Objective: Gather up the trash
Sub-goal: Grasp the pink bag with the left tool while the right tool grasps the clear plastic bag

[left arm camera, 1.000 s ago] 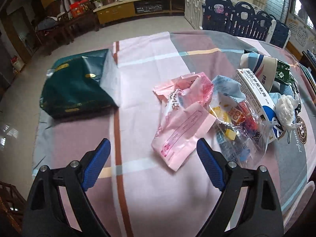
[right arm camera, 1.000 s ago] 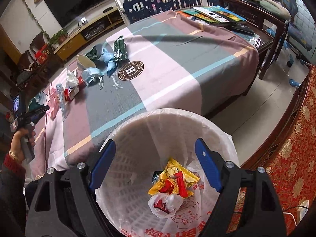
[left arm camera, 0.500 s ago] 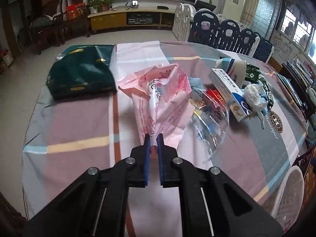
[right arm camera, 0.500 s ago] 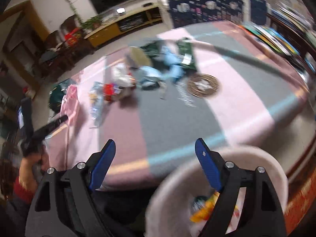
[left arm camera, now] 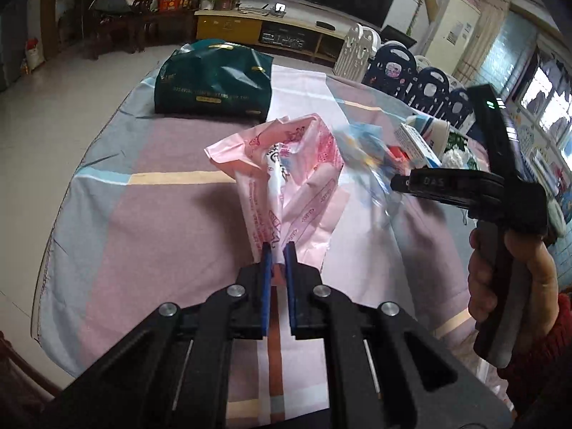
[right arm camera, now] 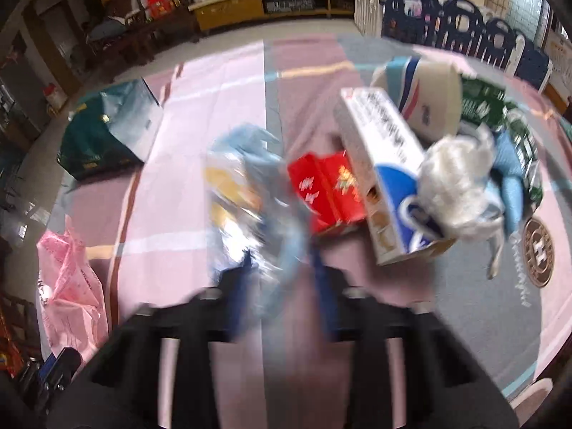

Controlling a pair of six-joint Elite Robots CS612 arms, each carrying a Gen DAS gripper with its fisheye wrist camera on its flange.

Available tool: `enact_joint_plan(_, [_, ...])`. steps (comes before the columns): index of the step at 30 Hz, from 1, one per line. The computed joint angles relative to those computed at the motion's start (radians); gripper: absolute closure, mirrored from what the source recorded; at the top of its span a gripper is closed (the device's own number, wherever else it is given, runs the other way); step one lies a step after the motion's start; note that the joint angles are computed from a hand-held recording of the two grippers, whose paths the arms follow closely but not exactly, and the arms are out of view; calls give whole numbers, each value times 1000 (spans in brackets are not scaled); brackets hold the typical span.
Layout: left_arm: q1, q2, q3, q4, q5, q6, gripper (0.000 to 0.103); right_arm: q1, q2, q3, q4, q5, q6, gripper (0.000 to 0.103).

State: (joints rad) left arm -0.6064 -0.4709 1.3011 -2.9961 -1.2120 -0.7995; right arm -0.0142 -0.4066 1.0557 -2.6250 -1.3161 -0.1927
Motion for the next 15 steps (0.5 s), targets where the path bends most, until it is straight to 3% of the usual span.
enact_joint_plan(3, [3, -6, 19, -33, -12, 1, 94, -16, -32, 59, 9, 40, 15, 86])
enact_joint_plan(6, [14, -12, 44, -84, -52, -48, 93, -47, -90, 168, -2, 97, 0, 86])
enact_joint_plan(8, [24, -12, 53, -115, -85, -85, 87, -64, -123, 235, -6, 127, -17, 86])
enact_joint_plan(10, [28, -12, 58, -127, -96, -116, 74, -70, -155, 301, -52, 96, -40, 74])
enact_joint_plan(12, [27, -15, 63, -130, -82, -139, 59, -66, -174, 350, -145, 42, -51, 32])
enact_joint_plan(13, [27, -16, 65, -129, -72, -147, 50, -62, -181, 378, -236, 14, -56, 26])
enact_joint_plan(15, [26, -16, 64, -123, -60, -155, 44, -50, -179, 391, -348, -35, -86, 18])
